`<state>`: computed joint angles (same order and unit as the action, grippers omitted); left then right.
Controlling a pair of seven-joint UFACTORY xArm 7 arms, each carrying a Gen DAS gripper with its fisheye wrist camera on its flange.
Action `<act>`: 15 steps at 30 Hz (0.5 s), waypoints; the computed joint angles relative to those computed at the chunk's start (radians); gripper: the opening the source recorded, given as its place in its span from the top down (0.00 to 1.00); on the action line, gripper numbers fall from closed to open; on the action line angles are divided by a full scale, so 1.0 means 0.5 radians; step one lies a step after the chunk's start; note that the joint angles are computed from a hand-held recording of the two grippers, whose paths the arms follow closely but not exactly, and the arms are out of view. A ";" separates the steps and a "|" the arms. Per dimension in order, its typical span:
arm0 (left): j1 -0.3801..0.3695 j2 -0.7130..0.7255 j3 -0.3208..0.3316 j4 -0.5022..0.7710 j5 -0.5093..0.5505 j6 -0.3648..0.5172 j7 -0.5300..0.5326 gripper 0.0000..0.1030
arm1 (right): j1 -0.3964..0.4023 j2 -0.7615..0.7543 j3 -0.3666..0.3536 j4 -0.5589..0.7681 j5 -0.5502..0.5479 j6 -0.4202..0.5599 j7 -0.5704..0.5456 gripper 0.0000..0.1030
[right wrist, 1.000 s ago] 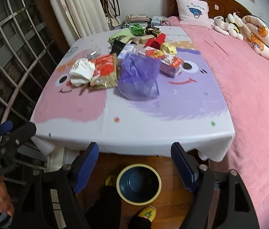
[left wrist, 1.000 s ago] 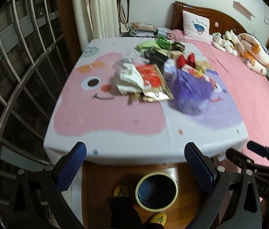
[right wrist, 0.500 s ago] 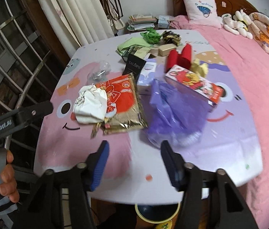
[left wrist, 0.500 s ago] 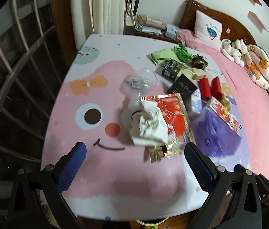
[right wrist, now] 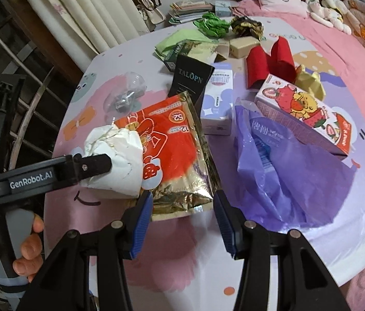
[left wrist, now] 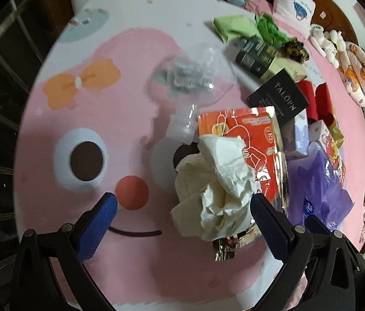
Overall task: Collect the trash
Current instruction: 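Grasp the white tissue with the left gripper while the right gripper grasps the orange snack bag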
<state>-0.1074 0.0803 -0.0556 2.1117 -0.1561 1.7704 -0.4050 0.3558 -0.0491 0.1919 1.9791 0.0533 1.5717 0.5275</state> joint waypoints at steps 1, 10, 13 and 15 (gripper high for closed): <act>0.002 0.017 -0.001 -0.007 -0.023 0.001 -0.001 0.01 | -0.005 0.006 -0.007 -0.008 0.013 -0.006 0.006 0.52; 0.027 0.018 -0.009 -0.195 -0.291 -0.134 0.022 0.31 | -0.033 0.016 -0.028 -0.050 0.069 -0.029 0.002 0.52; 0.022 0.013 -0.017 -0.214 -0.345 -0.174 0.052 0.48 | -0.030 0.035 -0.026 -0.038 0.067 -0.019 -0.006 0.52; 0.003 0.013 -0.029 -0.201 -0.317 -0.181 0.080 0.55 | -0.029 0.045 -0.027 -0.033 0.074 -0.015 -0.009 0.52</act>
